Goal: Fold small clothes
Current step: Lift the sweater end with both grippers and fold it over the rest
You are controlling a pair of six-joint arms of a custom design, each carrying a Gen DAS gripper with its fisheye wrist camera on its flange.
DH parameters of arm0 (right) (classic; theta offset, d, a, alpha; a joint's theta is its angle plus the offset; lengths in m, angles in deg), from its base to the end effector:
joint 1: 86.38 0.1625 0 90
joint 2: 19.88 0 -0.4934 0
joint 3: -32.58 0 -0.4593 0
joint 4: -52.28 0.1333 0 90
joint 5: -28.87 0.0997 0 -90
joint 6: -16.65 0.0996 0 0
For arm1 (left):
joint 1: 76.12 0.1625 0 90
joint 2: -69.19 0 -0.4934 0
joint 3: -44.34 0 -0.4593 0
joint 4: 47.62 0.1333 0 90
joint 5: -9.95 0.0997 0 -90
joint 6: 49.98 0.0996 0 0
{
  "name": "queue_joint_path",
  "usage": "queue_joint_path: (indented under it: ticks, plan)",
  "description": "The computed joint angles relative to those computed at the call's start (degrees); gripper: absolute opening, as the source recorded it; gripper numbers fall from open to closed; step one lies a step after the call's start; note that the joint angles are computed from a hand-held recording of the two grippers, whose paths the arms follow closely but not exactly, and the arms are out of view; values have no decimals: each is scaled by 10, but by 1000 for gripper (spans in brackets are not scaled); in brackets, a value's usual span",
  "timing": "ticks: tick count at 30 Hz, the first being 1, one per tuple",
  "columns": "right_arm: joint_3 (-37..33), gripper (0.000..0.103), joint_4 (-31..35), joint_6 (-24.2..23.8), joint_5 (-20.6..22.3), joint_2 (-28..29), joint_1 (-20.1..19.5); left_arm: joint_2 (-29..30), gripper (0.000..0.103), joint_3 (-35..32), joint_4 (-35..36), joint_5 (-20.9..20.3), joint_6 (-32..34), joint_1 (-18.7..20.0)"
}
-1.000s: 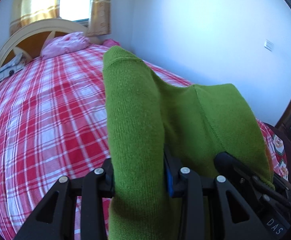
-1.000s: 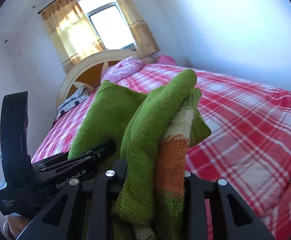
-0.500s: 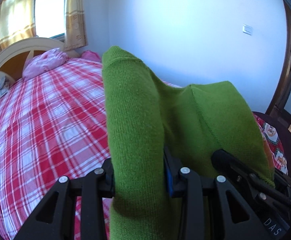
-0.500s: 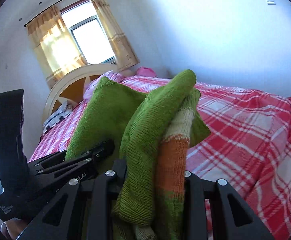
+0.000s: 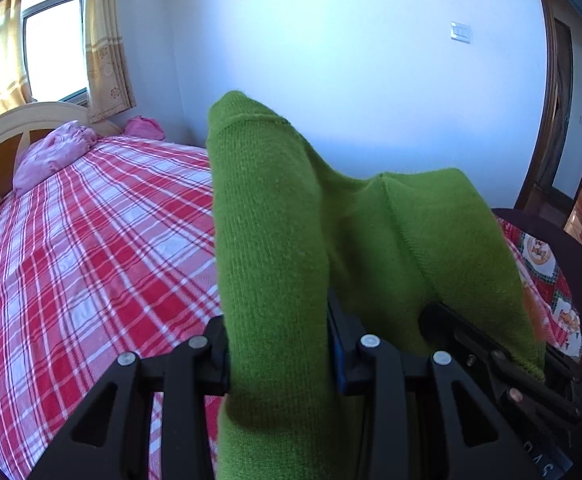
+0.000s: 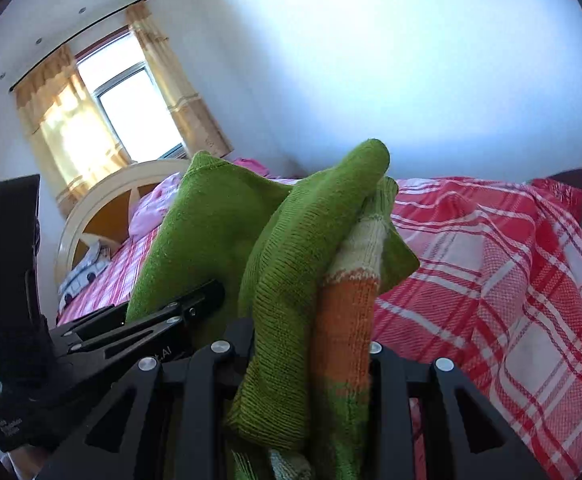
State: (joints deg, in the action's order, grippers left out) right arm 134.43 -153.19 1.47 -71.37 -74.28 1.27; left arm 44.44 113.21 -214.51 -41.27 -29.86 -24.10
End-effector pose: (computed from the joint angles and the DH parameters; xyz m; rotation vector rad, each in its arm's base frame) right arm 0.0857 -0.7301 0.2811 0.1220 -2.3626 1.5426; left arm -0.4019 -0.8327 0.0380 0.9619 2.2507 -0.8402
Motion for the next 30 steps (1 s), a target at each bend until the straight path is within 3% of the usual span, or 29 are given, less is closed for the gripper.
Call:
queue_joint_path:
  ticks: [7, 16, 19, 24, 27, 30]
  plan:
    - [-25, 30, 13, 41, 5, 17, -18, 39, 37, -65, 51, 4, 2, 7]
    - [-48, 30, 84, 80, -6, 19, -33, 76, 39, -106, 81, 41, -8, 15]
    - [-58, 30, 116, 97, -7, 17, -38, 80, 49, -116, 96, 44, -31, 19]
    - [-75, 31, 158, 63, -53, 20, -26, 95, 66, -134, 80, 69, -6, 20]
    - [-80, 31, 192, 58, -57, 15, -25, 102, 83, -136, 51, 85, 18, 21]
    - [-70, 32, 217, 47, -46, -1, -31, 89, 98, -125, 59, 80, -24, 26]
